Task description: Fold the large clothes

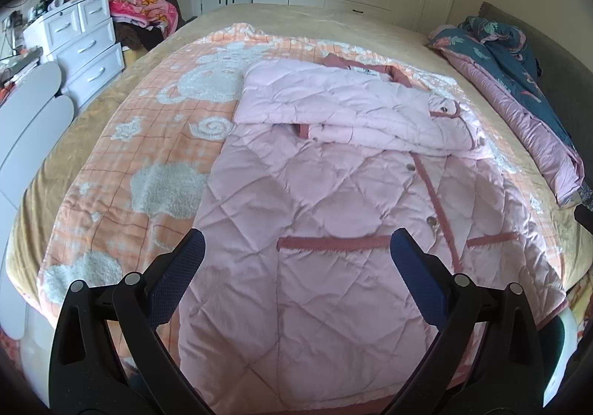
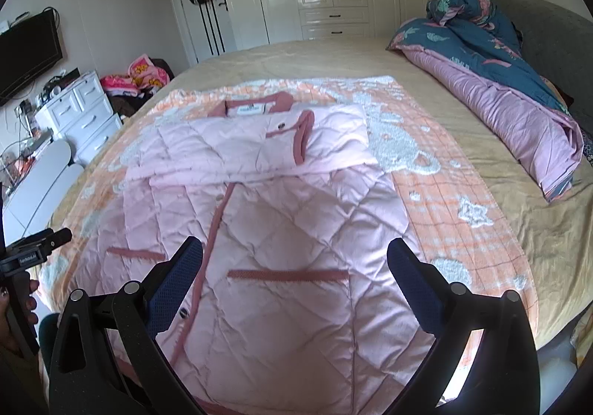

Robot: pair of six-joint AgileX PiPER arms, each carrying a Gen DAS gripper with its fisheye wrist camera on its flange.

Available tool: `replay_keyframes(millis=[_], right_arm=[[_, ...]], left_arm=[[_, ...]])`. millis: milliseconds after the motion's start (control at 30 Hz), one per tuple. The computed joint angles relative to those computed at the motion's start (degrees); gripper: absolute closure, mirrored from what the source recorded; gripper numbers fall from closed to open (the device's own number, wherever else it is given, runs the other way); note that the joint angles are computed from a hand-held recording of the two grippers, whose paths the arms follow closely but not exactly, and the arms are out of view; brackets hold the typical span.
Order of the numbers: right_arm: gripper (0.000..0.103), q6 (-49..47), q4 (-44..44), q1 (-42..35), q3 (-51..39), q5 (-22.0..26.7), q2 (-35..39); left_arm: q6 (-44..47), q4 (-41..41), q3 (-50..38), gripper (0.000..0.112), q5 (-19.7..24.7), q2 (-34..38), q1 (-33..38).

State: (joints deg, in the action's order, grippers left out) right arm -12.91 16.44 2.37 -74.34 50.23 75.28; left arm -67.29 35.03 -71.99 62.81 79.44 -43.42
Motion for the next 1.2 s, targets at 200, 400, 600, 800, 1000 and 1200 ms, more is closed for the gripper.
replay_keyframes(millis=[200,400,600,800,1000,1200], right_arm=[[0.004,-2.2,0.3,-1.7,3.0,0.1,-0.2],[0.004,-3.7,1.4,-3.9,4.7,0.1,0.0],[0.004,-4.4,1.9,-5.4,5.0,0.2,0.0],[0.004,-5.4,2.6,-6.5,6.2,0.0,0.3],[0.004,-6.2,2.7,-8.0,7.6,-0.3,0.2],[0.004,-7.8,3.0,-10.6,9.0,-0.3,0.0]], left_arm=[[-0.3,-0.9,2.2,0.019,-0.5,-0.5,0.7],[-0.5,-2.1,6.7,0.019,-1.8,-2.3,0.9],[-0.4,-5.3,13.2,0.019,-4.8,-6.6,2.8],[0.7,-7.4,19.1,0.019,-5.8,-12.4,4.6],[3.8,-12.9,24.9,0.023,-8.1,-18.3,8.8],[7.7,-17.8,28.4,0.043,-9.5,-21.9,10.5]])
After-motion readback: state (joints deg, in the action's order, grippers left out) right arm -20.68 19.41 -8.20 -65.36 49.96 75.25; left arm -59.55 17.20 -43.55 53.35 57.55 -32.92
